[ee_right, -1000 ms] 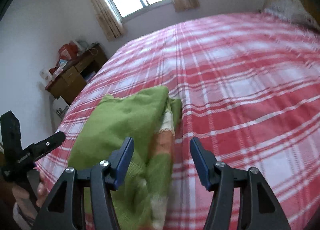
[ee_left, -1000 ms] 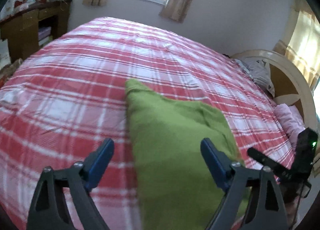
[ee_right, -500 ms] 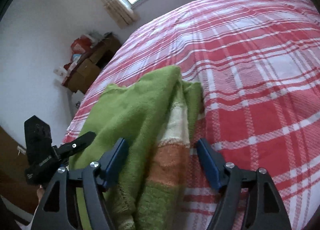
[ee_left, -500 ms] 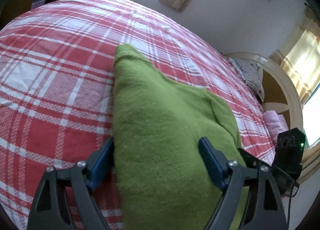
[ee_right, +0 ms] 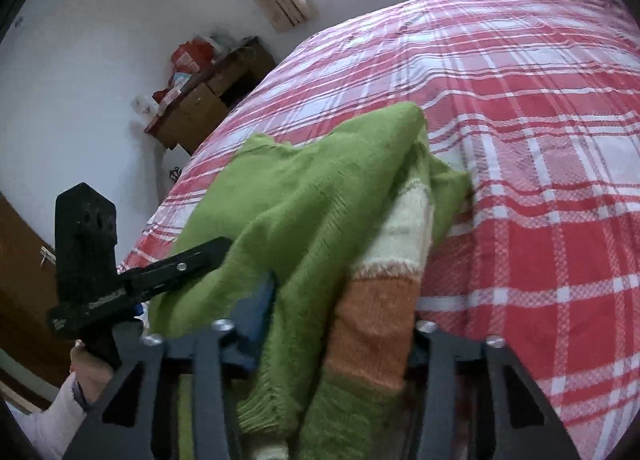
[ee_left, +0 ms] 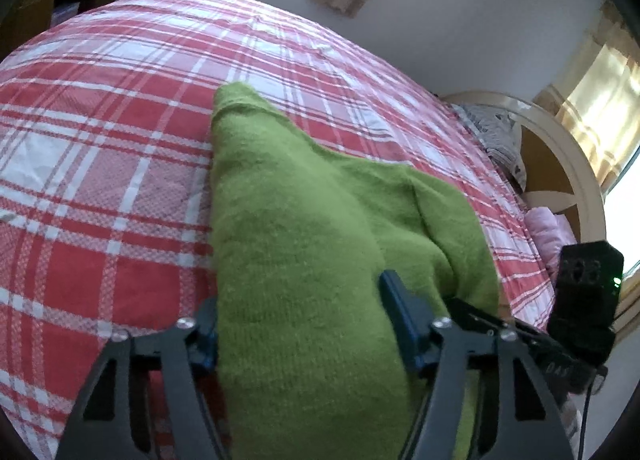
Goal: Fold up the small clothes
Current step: 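Grasp the folded sweater with both grippers and lift it off the bed, then carry the lifted sweater with both grippers toward the bed edge by the desk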
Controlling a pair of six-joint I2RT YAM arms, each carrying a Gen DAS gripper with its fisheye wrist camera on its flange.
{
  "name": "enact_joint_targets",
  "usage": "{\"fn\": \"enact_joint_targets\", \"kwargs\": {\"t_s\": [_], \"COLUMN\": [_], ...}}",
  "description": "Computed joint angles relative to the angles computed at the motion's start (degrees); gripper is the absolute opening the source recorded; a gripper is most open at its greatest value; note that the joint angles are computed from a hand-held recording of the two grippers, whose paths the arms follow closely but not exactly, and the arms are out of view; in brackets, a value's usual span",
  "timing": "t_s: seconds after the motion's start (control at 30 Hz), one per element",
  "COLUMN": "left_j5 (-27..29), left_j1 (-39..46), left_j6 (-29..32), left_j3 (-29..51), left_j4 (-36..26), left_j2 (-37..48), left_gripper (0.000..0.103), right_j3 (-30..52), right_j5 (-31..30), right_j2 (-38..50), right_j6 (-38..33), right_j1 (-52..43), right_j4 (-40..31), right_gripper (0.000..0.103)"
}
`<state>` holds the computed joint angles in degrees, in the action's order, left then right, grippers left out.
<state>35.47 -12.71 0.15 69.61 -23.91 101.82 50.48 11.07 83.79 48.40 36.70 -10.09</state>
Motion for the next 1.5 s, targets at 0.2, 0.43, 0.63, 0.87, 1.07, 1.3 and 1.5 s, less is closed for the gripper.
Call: {"fn": "enact_joint_targets", "kwargs": {"t_s": [0.2, 0.43, 0.63, 0.87, 1.07, 1.3, 1.5], "left_j5": [-2.26, -4.65, -7.05, -7.37, -10.65, -11.13, -12.11], "left_j1": [1.13, 9.10, 14.90, 15.39, 13.04, 13.50, 12.22], "left_j6": [4.06, 18.02, 21.19, 17.04, 15.55, 15.95, 16.63], "left_j3": [-3.89, -5.88, -14.78, -20.12, -21.87, -24.93, -26.57], "left_j4": [-6.54, -26.59, -26.07, -15.12, -11.92, -10.69, -9.28], "left_j2": [-10.77, -28.71, -29.31, -24.80, -26.77, -30.61, -33.37], "left_gripper": [0.051, 0.051, 0.052, 0.079, 0.081, 0.082, 0.068], "right_j3": [5.91, 1.43, 0.85, 4.00, 8.06, 7.79, 16.62], "right_j5": [9.22, 9.46, 10.22, 16.56, 17.17, 17.41, 23.14], "right_j2": [-3.86, -11.32, -3.67, 3.60, 4.63, 7.01, 11.79], "right_j6": [3.03, 15.15, 21.11, 27.46, 28.83, 28.71, 28.49], "right_j1": [9.89, 23.33, 29.50, 32.17, 31.11, 29.34, 32.96], "right_j4": [-8.85, -3.79, 0.07, -5.45, -12.72, -10.33, -20.69], "right_gripper": [0.038, 0.038, 0.038, 0.050, 0.060, 0.067, 0.042]}}
